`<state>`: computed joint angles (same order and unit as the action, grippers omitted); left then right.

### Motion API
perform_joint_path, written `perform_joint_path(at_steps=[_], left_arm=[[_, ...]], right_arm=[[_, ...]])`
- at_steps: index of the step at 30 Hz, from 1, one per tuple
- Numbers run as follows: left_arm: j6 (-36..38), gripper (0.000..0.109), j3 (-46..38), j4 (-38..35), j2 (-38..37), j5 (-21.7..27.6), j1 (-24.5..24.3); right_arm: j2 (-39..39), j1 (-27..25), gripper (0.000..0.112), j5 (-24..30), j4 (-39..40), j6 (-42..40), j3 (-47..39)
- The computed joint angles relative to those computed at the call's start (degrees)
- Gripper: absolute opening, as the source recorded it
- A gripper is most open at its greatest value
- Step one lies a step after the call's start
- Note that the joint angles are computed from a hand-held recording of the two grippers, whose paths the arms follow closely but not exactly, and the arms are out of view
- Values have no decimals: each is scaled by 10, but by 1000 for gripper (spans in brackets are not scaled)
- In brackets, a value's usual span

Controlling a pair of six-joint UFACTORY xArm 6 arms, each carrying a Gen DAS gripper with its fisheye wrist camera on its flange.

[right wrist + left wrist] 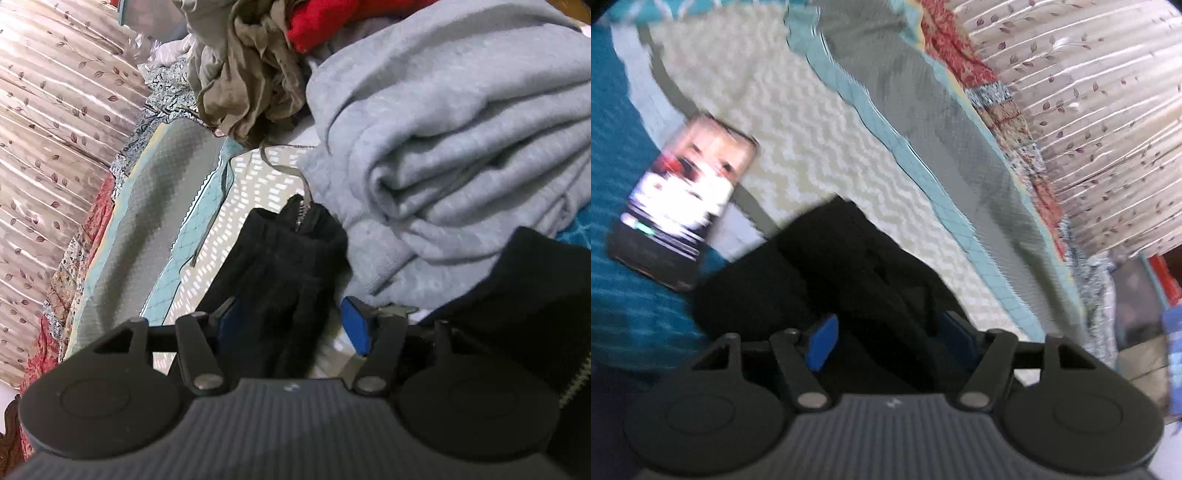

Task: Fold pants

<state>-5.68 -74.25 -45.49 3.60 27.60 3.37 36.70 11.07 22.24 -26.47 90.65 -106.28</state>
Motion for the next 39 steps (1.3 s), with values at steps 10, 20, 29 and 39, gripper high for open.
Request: perform_joint_path(at_steps=[10,20,29,39], left_arm=[[-69,12,-146,23,133,55,6],[102,11,-19,-75,-27,21,21],[51,12,137,-40,-120,65,55],[-41,43,164,80,-151,73,64]], right_arm=[[63,7,8,93,53,-96,-125],[-235,7,8,-77,-307,194,207],[-416,40,8,-13,-323,340,507],[-445,19,44,-26,-473,556,568]])
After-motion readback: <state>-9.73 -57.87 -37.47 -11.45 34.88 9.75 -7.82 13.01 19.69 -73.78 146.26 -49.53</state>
